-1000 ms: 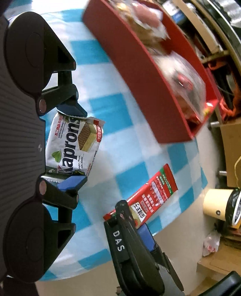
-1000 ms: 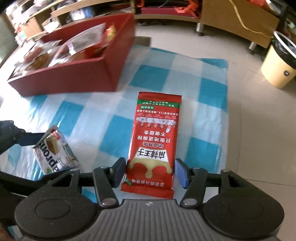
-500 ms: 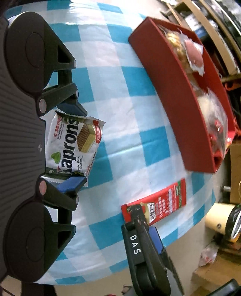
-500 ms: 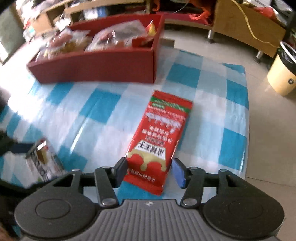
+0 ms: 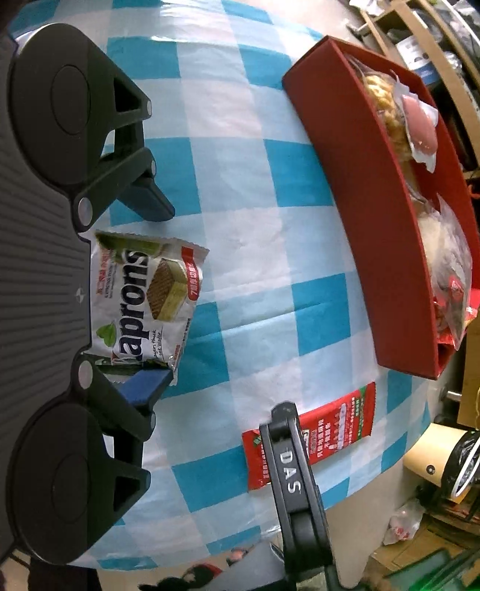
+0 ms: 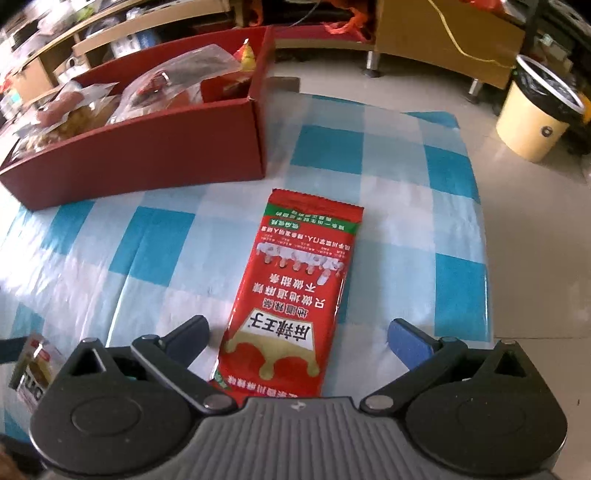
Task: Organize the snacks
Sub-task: 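Grasp the Caprons wafer pack with the left tool while the right tool grasps the red strip pack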
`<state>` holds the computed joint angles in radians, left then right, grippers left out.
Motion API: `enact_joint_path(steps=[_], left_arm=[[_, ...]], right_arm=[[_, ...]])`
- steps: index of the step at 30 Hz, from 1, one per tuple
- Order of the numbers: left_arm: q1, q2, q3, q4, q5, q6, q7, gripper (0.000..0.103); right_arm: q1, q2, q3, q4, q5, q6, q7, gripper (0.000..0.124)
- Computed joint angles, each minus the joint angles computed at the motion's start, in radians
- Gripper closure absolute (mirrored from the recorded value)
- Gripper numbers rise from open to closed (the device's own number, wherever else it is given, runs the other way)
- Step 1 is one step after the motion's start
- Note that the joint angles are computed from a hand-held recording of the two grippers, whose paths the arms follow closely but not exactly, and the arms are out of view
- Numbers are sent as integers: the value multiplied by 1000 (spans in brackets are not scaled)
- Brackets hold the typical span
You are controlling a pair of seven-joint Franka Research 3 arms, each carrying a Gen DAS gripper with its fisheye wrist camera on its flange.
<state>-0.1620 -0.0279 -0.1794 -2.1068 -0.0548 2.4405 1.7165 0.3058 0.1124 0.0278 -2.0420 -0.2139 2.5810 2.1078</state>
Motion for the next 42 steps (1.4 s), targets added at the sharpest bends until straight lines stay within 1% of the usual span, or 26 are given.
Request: enact_joint_path(steps=[1,2,3,4,8,11,14,16,18,20,24,26,27,28,29,30,31,33,34,35,38,40,42], left_arm=[[0,-3,0,-1,-3,-4,8,19],[-1,-11,1,-6,-13,-8,22,25],[-2,-18,2,-10,-26,-15,38,28],[-3,-24,2,-12,-32,-21,46,31],[-6,-53,4,-36,-4,-26,28,34],[-10,-79,16,-54,-44,-24,50,40],[-10,-96,25,-65,-67,-26,60,43],[-10,-100,27,-72,-63,-23,54,43],[-11,-99,30,-74,-72,-18,62,42],[-10,-95,29,-77,-60,-10,65,35],[-7,-84,21,-84,-7,5,40,21],[-3,-85,13,-98,50,34,12,9],[-3,-89,10,-108,78,53,11,8],[-5,-94,12,-119,87,68,17,6],[-6,-96,13,-126,93,79,21,4],[-7,-97,13,-130,100,85,19,3],[-8,-95,13,-133,111,86,19,0],[-12,-98,13,-147,121,91,46,0],[-12,-109,13,-163,135,109,50,0],[-14,-123,14,-179,144,126,67,2],[-22,-151,26,-217,132,166,97,3],[-23,-142,32,-209,104,145,77,3],[-25,-134,39,-193,59,118,66,7]], right_arm=[[1,-11,0,-11,-12,6,-9,35],[1,-21,1,-22,-23,10,-16,42],[0,-36,5,-37,-15,20,-33,58],[0,-52,9,-50,-11,20,-37,69],[1,-98,32,-93,-4,2,-51,72],[0,-136,47,-132,38,9,-85,73],[1,-169,63,-166,72,28,-112,73],[5,-179,73,-179,100,35,-132,73],[6,-179,83,-184,90,35,-132,73],[8,-175,88,-186,83,32,-135,73],[7,-160,87,-179,59,36,-114,69],[7,-154,84,-174,57,40,-108,67],[7,-152,83,-173,58,43,-105,65],[8,-149,82,-170,64,43,-110,58],[12,-145,81,-168,93,44,-142,51],[16,-139,79,-167,136,54,-193,38],[19,-133,80,-166,150,59,-208,31],[26,-118,82,-153,141,52,-218,23],[29,-113,83,-148,128,47,-214,21],[32,-110,81,-146,127,45,-214,21],[34,-101,76,-127,147,27,-211,21],[35,-94,72,-122,129,33,-200,21],[38,-88,67,-130,47,65,-136,21]])
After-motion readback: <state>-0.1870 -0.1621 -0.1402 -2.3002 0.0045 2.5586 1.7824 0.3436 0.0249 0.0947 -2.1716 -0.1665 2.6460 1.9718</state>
